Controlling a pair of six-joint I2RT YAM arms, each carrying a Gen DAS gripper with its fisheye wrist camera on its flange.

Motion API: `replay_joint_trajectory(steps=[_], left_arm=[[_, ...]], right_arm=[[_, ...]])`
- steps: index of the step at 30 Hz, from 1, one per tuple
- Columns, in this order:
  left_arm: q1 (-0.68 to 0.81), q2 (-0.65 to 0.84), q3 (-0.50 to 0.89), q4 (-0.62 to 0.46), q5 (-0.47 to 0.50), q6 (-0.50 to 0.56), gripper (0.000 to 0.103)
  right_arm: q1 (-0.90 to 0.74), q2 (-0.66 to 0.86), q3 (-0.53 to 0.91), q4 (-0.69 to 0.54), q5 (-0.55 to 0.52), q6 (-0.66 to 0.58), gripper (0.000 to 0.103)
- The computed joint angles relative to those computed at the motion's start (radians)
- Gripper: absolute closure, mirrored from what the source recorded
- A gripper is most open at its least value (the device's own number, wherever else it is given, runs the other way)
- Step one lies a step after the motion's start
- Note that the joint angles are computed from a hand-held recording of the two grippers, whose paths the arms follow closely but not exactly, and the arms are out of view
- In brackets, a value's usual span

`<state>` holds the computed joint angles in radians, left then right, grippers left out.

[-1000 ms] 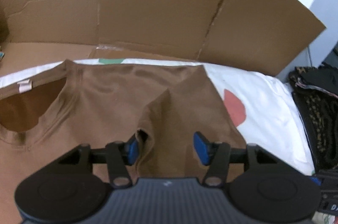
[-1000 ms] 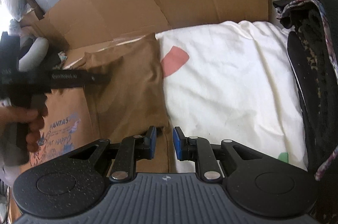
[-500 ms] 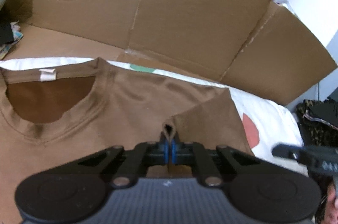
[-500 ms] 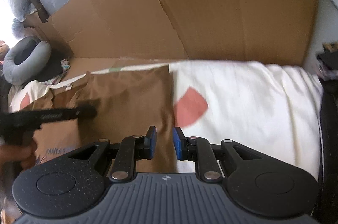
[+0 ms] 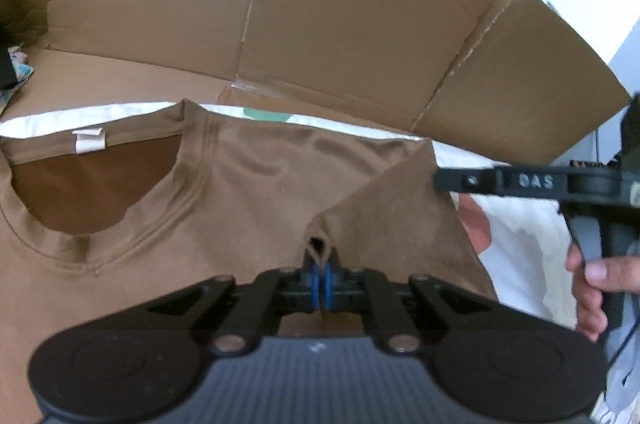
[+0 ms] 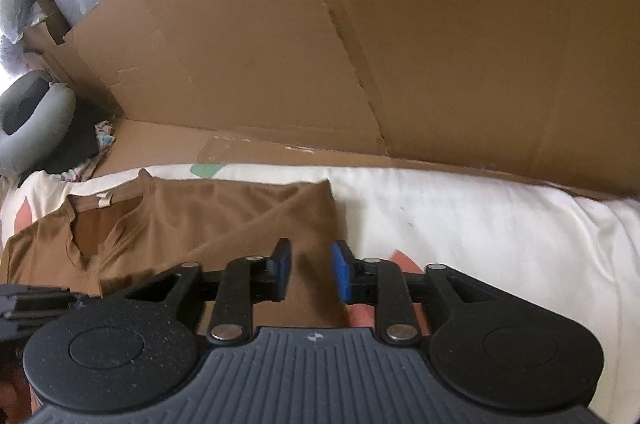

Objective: Fold clothes
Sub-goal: 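Pinch the folded edge near the collar with the left gripper and hold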

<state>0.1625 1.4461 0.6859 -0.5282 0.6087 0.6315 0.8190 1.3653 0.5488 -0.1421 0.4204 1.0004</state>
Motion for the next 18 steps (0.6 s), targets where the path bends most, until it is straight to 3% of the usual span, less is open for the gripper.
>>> replay_joint_trajectory(steps=[7,12,18], left_arm=[[0.008,-0.001,-0.005,0.003,0.000,0.022,0.100],[0.017,0.007,-0.003,0.000,0.005,0.012,0.100],[0.037,0.018,0.001,-0.009,0.022,0.029,0.100]], right_arm=[[-0.065,0.108,0.057,0.010,-0.049,-0.045,0.063],[-0.070,0.176,0.132,-0.082,0.020,-0.081,0.065],[-0.109,0.111,0.089,-0.049,0.011,-0.061,0.071]])
